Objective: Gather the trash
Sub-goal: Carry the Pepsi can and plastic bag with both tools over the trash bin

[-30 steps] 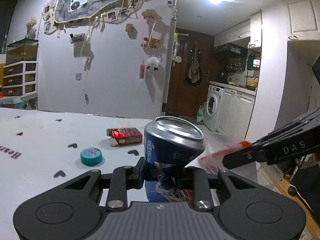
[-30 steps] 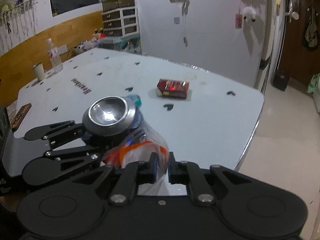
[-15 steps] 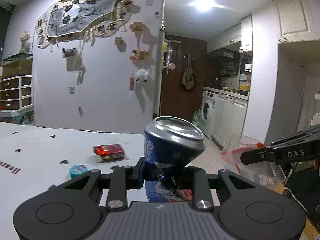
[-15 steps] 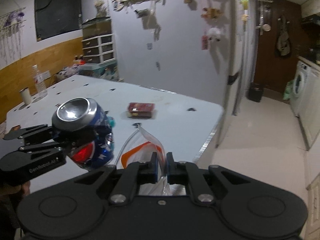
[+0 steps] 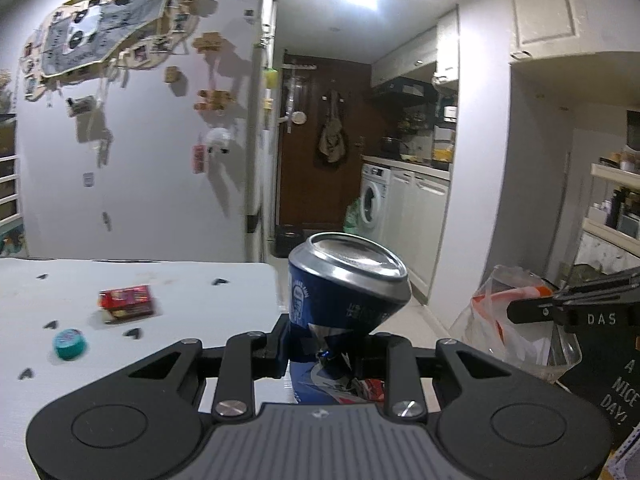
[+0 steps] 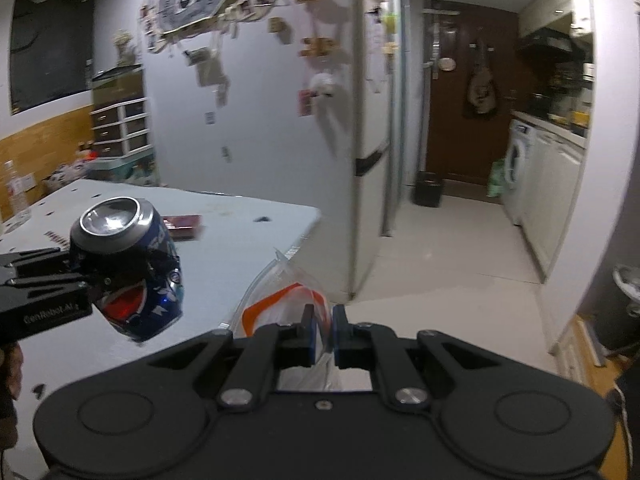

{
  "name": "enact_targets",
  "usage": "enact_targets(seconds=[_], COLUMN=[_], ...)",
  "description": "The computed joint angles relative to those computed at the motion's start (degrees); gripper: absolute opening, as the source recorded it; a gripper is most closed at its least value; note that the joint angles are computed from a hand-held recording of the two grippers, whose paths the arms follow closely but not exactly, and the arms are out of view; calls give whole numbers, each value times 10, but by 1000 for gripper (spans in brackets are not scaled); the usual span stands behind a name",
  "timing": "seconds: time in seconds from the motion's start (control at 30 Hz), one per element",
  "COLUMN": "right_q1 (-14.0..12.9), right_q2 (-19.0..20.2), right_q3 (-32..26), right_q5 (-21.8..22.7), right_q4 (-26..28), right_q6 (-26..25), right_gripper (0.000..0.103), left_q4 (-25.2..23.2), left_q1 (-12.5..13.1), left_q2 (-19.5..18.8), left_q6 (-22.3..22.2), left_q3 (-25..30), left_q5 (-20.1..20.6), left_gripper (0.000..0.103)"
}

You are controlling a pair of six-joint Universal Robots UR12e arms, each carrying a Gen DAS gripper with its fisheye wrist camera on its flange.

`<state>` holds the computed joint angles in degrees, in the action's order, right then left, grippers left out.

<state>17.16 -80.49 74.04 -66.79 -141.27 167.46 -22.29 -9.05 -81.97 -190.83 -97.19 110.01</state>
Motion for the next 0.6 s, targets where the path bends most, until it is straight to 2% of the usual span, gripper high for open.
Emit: enact_targets(seconds=[0.37,0.6], right_q1=[-50,-64], right_q2=[-23,-11], right_q3=[52,77], right_q5=[-28,-40], right_q4=[-44,-57], right_q6=[27,92], right_gripper=[8,8], left_q4=[-14,-58], left_q1=[-35,-40], left_q2=[-56,-91], left_q6=[-13,-35], left_q3=[49,71], left_q5=[-35,-58], left_gripper=[30,30])
